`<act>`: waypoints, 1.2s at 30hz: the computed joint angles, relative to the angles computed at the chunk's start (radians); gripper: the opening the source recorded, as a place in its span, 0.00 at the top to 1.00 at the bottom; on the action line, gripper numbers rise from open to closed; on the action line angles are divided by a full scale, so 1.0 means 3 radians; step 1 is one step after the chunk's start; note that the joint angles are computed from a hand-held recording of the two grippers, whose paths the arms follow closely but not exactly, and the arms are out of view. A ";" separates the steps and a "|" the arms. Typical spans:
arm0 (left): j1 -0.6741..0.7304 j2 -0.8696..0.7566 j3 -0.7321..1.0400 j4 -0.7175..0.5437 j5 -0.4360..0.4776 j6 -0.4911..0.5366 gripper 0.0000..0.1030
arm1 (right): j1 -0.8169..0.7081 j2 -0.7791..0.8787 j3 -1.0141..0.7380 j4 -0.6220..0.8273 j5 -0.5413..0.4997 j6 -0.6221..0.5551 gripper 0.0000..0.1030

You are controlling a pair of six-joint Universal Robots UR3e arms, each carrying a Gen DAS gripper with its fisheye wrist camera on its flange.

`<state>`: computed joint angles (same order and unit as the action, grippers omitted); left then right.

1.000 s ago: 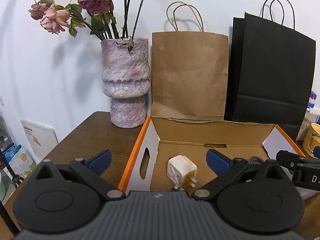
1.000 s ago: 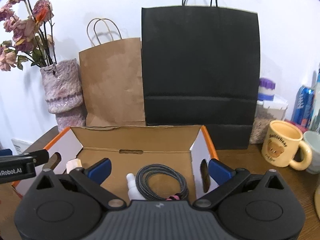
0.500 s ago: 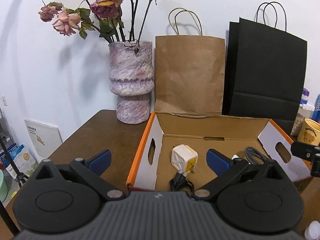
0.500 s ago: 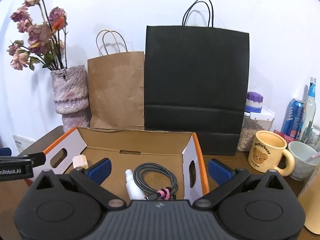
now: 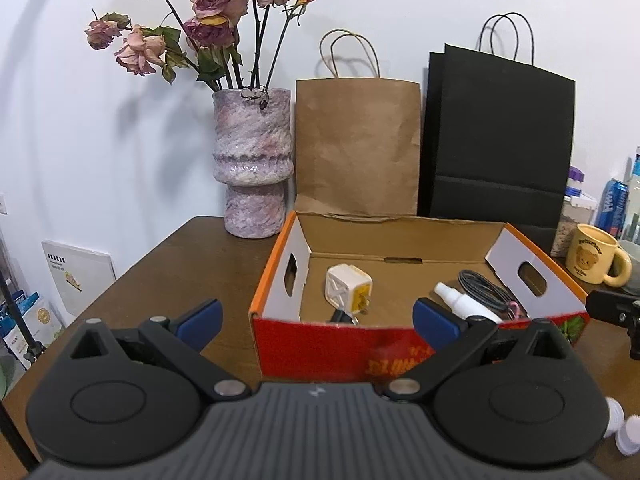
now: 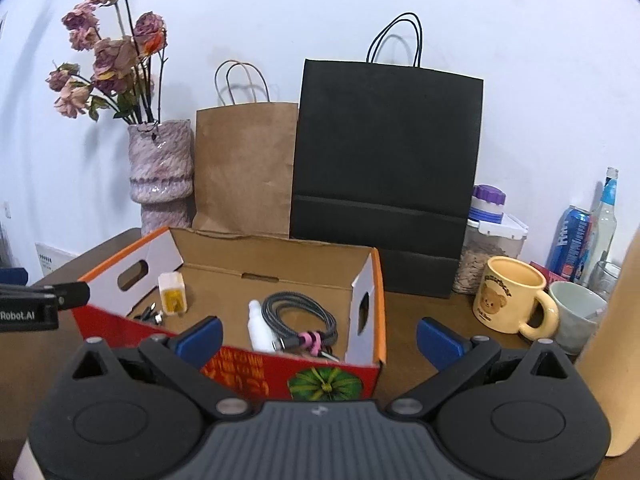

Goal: Organize rigid objects
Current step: 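Move both grippers back toward the remaining items on the table, then grasp the white plastic container with the left gripper while the right grasps the white cap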

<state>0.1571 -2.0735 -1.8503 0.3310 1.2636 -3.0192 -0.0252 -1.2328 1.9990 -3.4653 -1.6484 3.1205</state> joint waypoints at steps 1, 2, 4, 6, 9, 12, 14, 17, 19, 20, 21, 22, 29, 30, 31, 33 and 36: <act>0.0011 0.0025 -0.0077 0.0045 -0.0019 0.0014 0.00 | -0.0004 -0.0037 0.0087 -0.0052 0.0002 -0.0007 0.00; 0.0015 0.0041 -0.0132 0.0079 -0.0026 0.0018 0.00 | -0.0009 -0.0073 0.0178 -0.0115 0.0001 -0.0007 0.00; 0.0051 0.0090 -0.0287 0.0177 -0.0098 0.0025 0.00 | -0.0037 -0.0144 0.0356 -0.0232 0.0033 -0.0005 0.00; 0.0065 0.0142 -0.0422 0.0254 -0.0119 0.0040 0.00 | -0.0063 -0.0208 0.0516 -0.0331 0.0067 -0.0003 0.00; 0.0085 0.0220 -0.0637 0.0368 -0.0157 0.0094 0.00 | -0.0110 -0.0287 0.0779 -0.0473 0.0160 0.0000 0.00; 0.0104 0.0295 -0.0851 0.0474 -0.0192 0.0117 0.00 | -0.0137 -0.0351 0.1044 -0.0622 0.0176 0.0013 0.00; 0.0114 0.0345 -0.0987 0.0490 -0.0225 0.0151 0.00 | -0.0175 -0.0410 0.1198 -0.0665 0.0207 0.0013 0.00; 0.0112 0.0412 -0.1207 0.0582 -0.0240 0.0251 0.00 | -0.0211 -0.0467 0.1437 -0.0770 0.0196 0.0011 0.00; 0.0128 0.0464 -0.1346 0.0647 -0.0271 0.0302 0.00 | -0.0240 -0.0511 0.1598 -0.0837 0.0185 0.0003 0.00; 0.0136 0.0487 -0.1406 0.0683 -0.0279 0.0318 0.00 | -0.0261 -0.0532 0.1671 -0.0869 0.0191 0.0001 0.00; 0.0150 0.0511 -0.1468 0.0722 -0.0294 0.0327 0.00 | -0.0294 -0.0558 0.1772 -0.0914 0.0205 -0.0005 0.00; 0.0176 0.0540 -0.1536 0.0754 -0.0323 0.0339 0.00 | -0.0325 -0.0578 0.1863 -0.0952 0.0216 -0.0009 0.00; 0.0284 0.0697 -0.1787 0.0718 -0.0372 0.0372 0.00 | -0.0539 -0.0697 0.2239 -0.0987 0.0296 -0.0095 0.00; 0.0298 0.0717 -0.1806 0.0704 -0.0371 0.0368 0.00 | -0.0580 -0.0704 0.2256 -0.0982 0.0329 -0.0105 0.00; 0.0318 0.0734 -0.1830 0.0701 -0.0378 0.0364 0.00 | -0.0617 -0.0707 0.2262 -0.0966 0.0362 -0.0100 0.01; 0.0362 0.0764 -0.1874 0.0705 -0.0407 0.0358 0.00 | -0.0708 -0.0719 0.2268 -0.0914 0.0476 -0.0122 0.03; 0.0380 0.0778 -0.1896 0.0699 -0.0396 0.0353 0.00 | -0.0702 -0.0666 0.2156 -0.0756 0.0479 -0.0144 0.09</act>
<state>0.2710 -1.8400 -2.4191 0.5407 1.1448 -2.9135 -0.2359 -1.4325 2.6459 -3.6920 -1.5047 3.0773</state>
